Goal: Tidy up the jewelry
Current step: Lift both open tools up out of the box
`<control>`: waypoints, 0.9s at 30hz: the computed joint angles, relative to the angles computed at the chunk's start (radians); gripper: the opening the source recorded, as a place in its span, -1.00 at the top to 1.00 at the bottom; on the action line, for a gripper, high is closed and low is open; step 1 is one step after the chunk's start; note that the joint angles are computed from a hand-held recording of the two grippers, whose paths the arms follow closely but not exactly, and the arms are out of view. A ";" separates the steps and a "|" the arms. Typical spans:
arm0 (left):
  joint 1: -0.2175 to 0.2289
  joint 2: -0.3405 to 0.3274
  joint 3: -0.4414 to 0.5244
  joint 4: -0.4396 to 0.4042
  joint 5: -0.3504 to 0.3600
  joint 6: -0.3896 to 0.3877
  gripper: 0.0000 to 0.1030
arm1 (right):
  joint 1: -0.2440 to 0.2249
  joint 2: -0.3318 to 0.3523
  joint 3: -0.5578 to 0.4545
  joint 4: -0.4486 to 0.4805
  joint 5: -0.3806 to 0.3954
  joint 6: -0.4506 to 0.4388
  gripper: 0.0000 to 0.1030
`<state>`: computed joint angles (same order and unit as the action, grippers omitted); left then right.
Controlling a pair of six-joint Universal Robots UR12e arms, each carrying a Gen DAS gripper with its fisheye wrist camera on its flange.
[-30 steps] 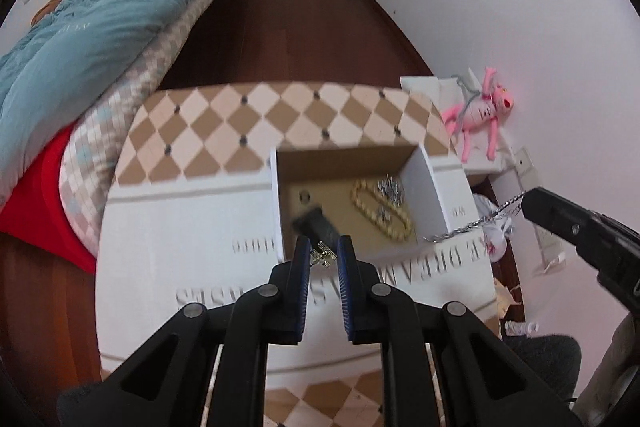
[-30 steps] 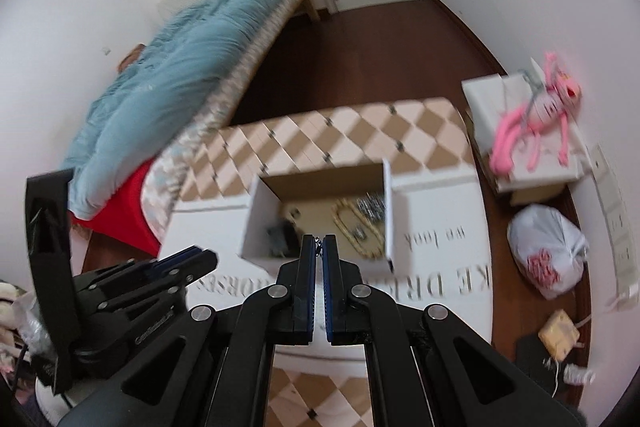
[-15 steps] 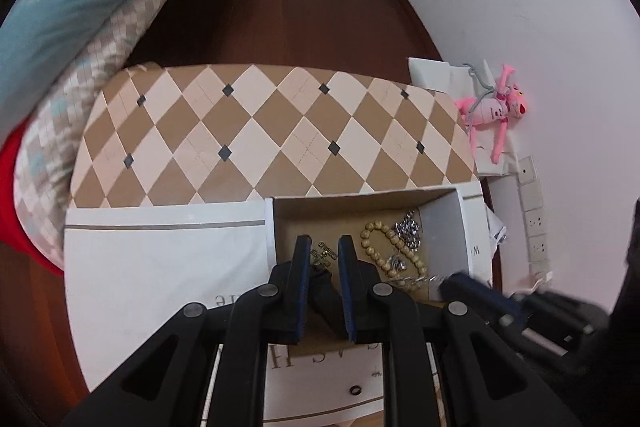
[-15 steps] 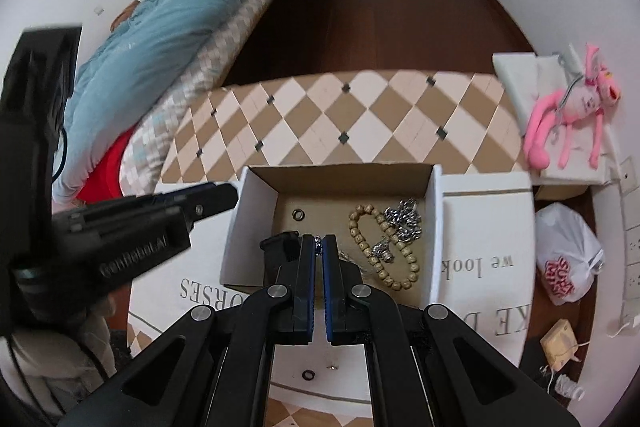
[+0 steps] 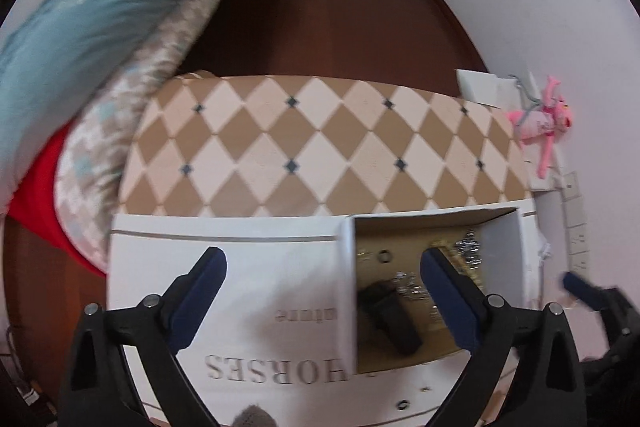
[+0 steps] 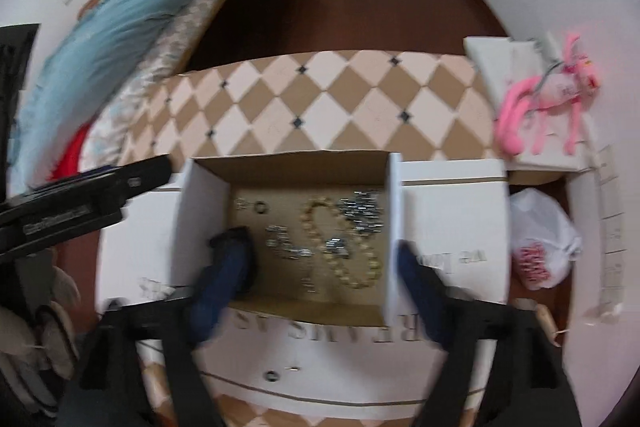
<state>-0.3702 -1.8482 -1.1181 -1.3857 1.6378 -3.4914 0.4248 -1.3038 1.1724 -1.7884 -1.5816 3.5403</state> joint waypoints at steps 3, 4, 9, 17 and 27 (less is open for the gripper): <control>-0.010 0.039 -0.062 0.064 0.065 -0.010 -1.00 | 0.015 -0.008 0.010 0.004 -0.077 0.012 -1.00; -0.012 0.050 -0.081 0.090 0.079 -0.011 -1.00 | 0.018 -0.011 0.014 0.001 -0.094 0.017 -1.00; -0.033 0.097 -0.143 0.156 0.164 -0.019 -1.00 | 0.041 -0.036 0.043 -0.029 -0.164 0.024 -1.00; -0.067 0.170 -0.251 0.104 0.216 -0.083 -1.00 | 0.056 -0.114 0.190 -0.093 -0.038 0.061 -1.00; -0.092 0.200 -0.373 -0.039 0.272 -0.173 -1.00 | 0.087 -0.144 0.335 -0.211 0.025 0.090 -0.05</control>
